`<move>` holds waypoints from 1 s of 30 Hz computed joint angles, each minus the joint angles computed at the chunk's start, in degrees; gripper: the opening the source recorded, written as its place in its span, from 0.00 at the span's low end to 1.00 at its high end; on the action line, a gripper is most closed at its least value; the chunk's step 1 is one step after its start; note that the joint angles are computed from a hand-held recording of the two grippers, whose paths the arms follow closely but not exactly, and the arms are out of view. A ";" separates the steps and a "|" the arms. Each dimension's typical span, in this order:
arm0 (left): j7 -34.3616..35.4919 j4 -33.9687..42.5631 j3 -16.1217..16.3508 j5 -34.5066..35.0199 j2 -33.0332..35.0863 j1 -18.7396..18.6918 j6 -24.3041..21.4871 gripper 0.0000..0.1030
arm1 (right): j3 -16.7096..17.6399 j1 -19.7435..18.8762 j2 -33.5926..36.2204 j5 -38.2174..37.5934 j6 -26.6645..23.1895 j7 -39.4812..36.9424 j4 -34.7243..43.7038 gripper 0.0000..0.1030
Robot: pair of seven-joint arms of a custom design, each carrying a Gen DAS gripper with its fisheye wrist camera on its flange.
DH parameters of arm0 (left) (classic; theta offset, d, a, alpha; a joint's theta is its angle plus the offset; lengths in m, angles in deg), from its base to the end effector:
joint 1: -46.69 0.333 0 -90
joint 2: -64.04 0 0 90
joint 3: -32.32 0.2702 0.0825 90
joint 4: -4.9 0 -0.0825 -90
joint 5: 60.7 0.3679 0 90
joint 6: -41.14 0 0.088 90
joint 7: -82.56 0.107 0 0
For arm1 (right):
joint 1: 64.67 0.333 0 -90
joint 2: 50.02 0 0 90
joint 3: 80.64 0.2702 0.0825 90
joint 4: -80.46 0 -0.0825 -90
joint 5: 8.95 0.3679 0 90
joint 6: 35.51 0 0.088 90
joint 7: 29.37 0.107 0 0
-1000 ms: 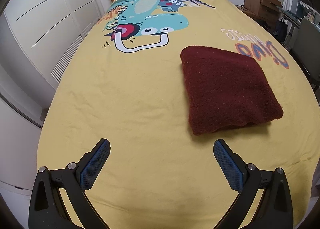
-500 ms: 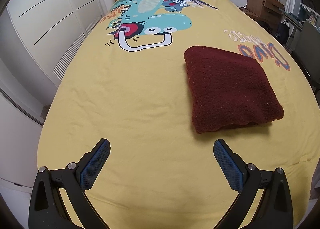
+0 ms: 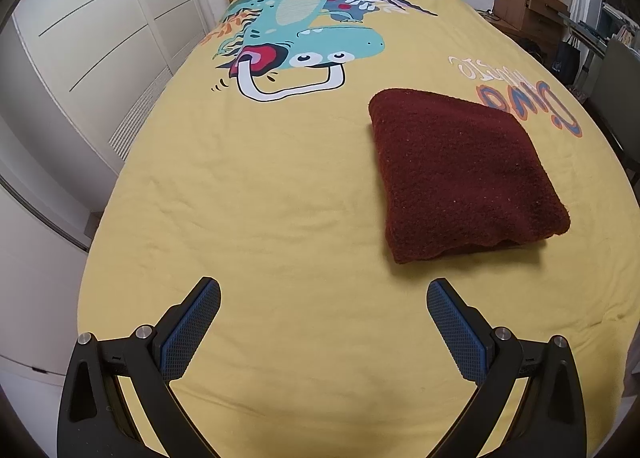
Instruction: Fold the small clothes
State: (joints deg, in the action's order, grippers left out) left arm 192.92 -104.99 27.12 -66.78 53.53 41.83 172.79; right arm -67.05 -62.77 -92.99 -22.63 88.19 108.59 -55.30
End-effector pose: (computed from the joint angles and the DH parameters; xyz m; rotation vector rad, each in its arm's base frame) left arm 0.5307 -0.1000 0.5913 -1.3939 2.3142 -0.5860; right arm 0.3668 0.1117 0.5987 -1.3499 2.2887 -0.6974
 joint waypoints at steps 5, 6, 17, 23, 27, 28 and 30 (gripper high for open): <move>0.16 0.39 0.04 -0.18 0.34 0.09 -0.38 0.99 | -0.02 0.01 0.13 -0.14 -0.43 -0.31 0.41 0.99; 0.32 0.56 0.08 -0.32 0.46 0.10 -0.61 0.99 | 0.01 0.00 0.15 -0.18 -0.50 -0.28 0.51 0.99; 0.07 0.94 0.12 -0.49 0.56 0.42 -1.29 0.99 | -0.15 0.21 1.06 -0.43 -1.05 -1.27 1.40 0.99; 0.08 1.06 0.11 -0.39 0.66 0.62 -1.44 0.99 | -0.51 0.37 1.32 -0.17 -0.93 -1.56 1.35 0.99; 0.39 1.08 0.16 -0.59 0.70 0.69 -1.68 0.99 | -0.62 0.36 1.47 -0.06 -0.87 -1.70 1.34 0.99; 0.44 1.16 0.17 -0.60 0.79 0.70 -1.78 0.99 | -0.66 0.37 1.50 0.00 -0.86 -1.73 1.35 0.99; 0.57 1.40 0.19 -0.73 1.00 0.73 -2.11 0.99 | -0.72 0.36 1.54 0.07 -0.77 -1.75 1.33 0.99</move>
